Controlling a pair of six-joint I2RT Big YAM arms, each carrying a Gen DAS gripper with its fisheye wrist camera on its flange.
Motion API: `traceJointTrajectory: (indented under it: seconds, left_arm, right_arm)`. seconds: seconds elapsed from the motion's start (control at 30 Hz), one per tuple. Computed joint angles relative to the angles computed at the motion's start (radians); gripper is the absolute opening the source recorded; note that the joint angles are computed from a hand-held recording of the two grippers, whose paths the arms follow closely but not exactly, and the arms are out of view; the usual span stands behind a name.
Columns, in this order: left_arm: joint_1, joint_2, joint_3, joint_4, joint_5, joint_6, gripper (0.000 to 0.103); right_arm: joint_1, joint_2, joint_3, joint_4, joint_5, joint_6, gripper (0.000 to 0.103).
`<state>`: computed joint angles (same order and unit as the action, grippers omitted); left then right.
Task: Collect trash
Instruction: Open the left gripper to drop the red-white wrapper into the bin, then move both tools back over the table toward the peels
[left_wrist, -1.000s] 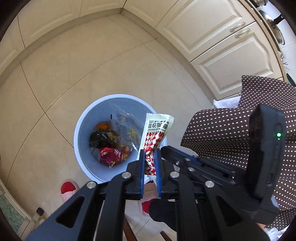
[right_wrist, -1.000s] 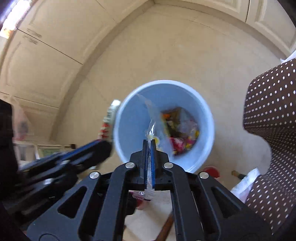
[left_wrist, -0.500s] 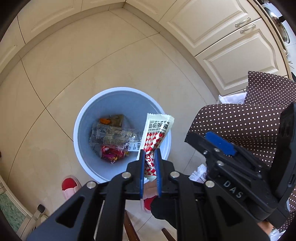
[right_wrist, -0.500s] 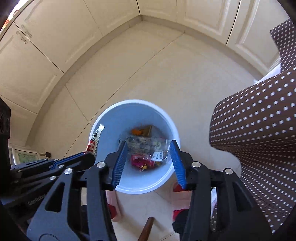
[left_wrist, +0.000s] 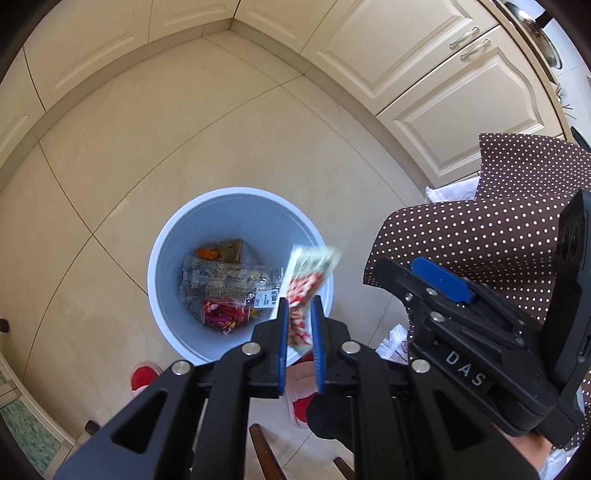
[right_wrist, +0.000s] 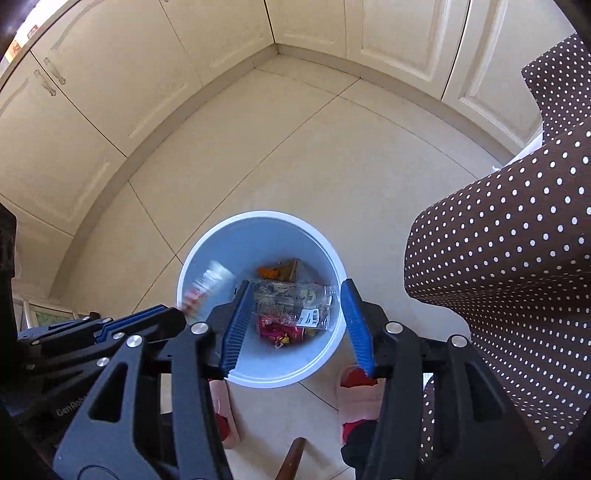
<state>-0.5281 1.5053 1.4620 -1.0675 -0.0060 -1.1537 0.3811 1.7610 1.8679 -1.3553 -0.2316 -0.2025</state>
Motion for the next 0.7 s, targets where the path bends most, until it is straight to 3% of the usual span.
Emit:
traceJointTrajectory:
  seconds: [0.03,0.07,0.2,0.37,0.5,0.7]
  left_arm:
    - [-0.002,0.001,0.004,-0.002,-0.004,0.003,0.017]
    - [-0.005,0.002,0.010,-0.007,-0.013,0.006,0.028]
    - [-0.014,0.003,0.031,-0.036,-0.060,0.017,0.040]
    - [-0.028,0.005,0.063,-0.073,-0.109,0.033,0.045]
    - [-0.061,0.011,0.119,-0.149,-0.187,0.039,0.053]
    - [-0.123,0.020,0.238,-0.264,-0.327,0.018,0.057]
  right_arm:
    - [0.000,-0.002,0.000,0.002,0.000,0.001,0.049]
    - [-0.001,-0.003,0.000,0.003,-0.002,0.001,0.050]
    - [-0.008,-0.008,0.004,0.002,0.004,0.003,0.050]
    - [-0.017,-0.018,0.013,-0.006,0.004,-0.005,0.050]
    - [-0.025,-0.039,0.020,-0.010,-0.003,-0.013,0.050]
    - [-0.053,-0.093,0.056,-0.020,-0.034,-0.040,0.051]
